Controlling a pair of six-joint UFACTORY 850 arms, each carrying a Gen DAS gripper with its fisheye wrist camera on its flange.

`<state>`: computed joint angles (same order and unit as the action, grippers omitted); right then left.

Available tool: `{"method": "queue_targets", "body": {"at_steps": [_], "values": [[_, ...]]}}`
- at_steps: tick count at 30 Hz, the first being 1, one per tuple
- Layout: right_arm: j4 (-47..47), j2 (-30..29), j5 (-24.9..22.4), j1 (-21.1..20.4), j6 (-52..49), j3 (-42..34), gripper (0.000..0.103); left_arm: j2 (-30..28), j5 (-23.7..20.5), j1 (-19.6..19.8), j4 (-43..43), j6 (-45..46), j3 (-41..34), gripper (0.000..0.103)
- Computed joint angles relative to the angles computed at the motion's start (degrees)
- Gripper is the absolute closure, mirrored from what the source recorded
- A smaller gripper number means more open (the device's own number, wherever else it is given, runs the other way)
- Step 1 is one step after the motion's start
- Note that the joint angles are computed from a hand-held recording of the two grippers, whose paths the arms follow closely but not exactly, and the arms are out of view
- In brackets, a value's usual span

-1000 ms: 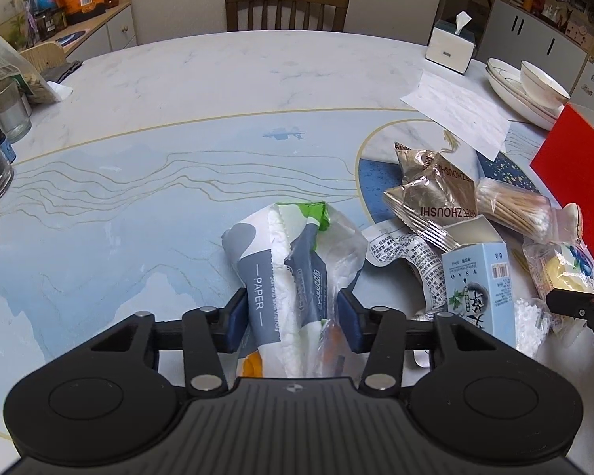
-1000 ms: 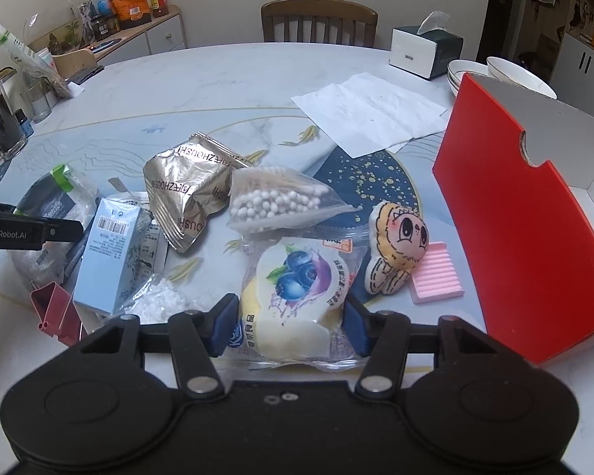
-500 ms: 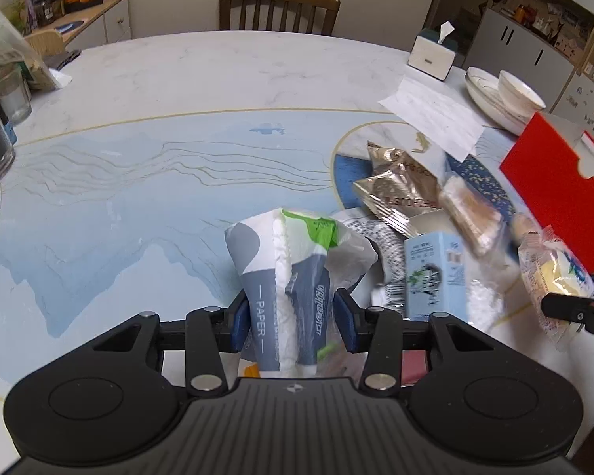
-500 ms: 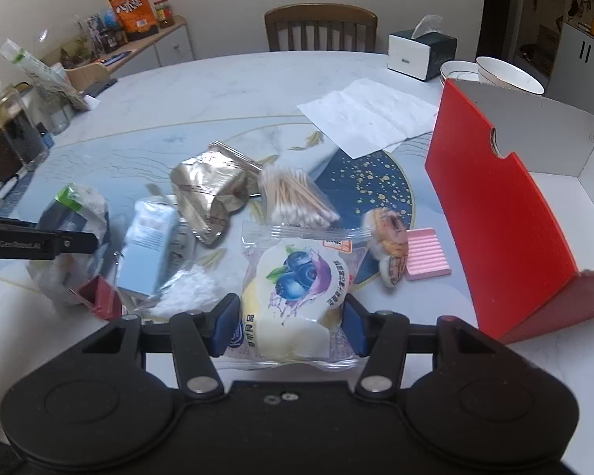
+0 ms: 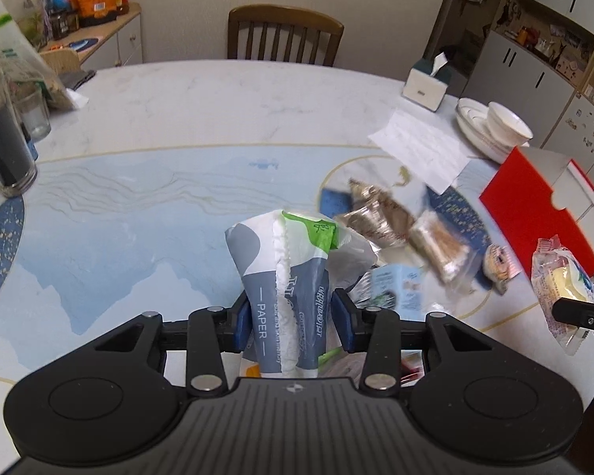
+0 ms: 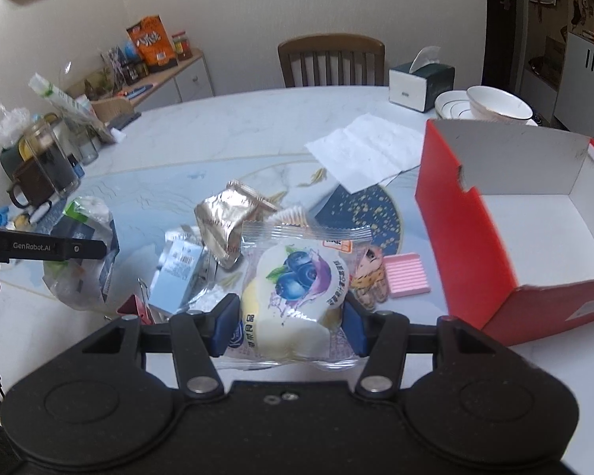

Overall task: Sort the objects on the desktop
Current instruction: 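Carry the bread bag and tissue pack over the red-and-white box with both grippers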

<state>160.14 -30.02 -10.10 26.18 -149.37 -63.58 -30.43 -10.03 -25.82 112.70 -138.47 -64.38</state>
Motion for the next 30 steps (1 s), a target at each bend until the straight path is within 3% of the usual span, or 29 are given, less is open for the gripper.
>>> {"method": "queue_targets", "body": {"at_steps": [10, 30], "values": [[-22.1, 4.0, -3.6, -5.2, 17.1, 2.5, 0.049, -1.6, -0.6, -5.5, -18.6, 16.8, -6.7, 0.063], [-40.8, 4.5, -8.8, -17.4, 28.2, 1.8, 0.049, -16.0, -3.8, -13.2, -57.1, 59.2, -32.4, 0.063]]}}
